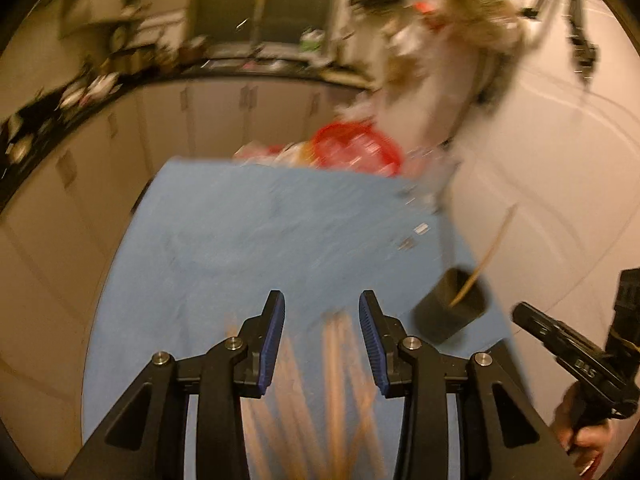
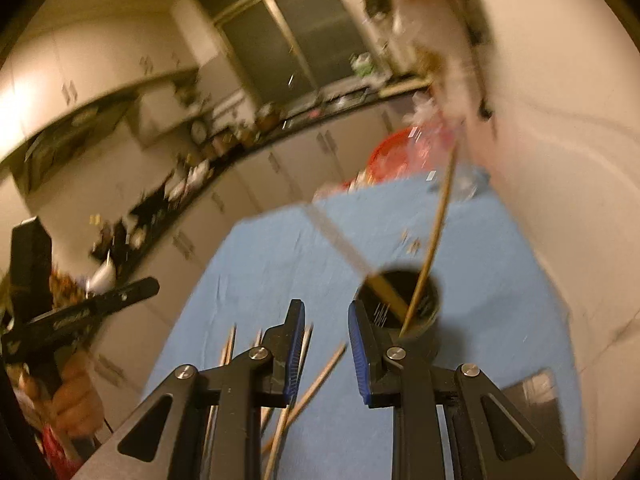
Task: Organize utensils
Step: 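Open the right tool over the black cup while the left tool opens too, then grasp another wooden chopstick with the left tool while the right tool grasps one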
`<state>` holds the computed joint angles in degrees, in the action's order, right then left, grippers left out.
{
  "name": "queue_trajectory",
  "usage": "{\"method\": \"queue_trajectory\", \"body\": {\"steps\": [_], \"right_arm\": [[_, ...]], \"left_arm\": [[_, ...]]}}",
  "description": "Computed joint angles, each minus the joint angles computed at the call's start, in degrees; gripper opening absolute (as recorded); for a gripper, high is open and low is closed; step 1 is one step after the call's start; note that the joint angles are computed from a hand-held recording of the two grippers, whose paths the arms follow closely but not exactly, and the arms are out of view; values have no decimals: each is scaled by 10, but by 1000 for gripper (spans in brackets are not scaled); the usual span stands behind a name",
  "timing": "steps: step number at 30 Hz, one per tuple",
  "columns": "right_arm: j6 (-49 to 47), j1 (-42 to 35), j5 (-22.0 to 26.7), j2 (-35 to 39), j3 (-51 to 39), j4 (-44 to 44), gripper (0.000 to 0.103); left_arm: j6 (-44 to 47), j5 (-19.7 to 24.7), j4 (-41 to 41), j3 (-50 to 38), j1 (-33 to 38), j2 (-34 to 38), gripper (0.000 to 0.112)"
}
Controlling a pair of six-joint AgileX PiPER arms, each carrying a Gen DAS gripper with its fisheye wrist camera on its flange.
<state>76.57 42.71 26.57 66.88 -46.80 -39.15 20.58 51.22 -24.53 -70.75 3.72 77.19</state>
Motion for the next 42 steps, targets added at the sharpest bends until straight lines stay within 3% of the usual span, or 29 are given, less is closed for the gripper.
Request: {"method": "queue_trajectory", "body": {"steps": [6,9,17,27,31,36,42], "right_arm": [[88,62,-43,102,25,-36,25],[80,59,-69,130,29,-9,25],[98,64,-29,116,31,-32,25],[-42,20,-29,175,-11,122,25],[-148,-12,-24,238,-61,232,25],[-150,-19,35,317,-153,222,25],[-179,-28,125,404,-273,225,25]], "left_arm": [[32,-11,2,77,99,63,39],[3,-20,27,68,98,114,38],[-46,-38,61,34,48,192,36],[-245,-101,257,3,-42,240,23],[-240,-118,259,19,-28,232,21],[-200,-128,241,35,-3,223,21],[-122,-109,179,19,28,233,21]]}}
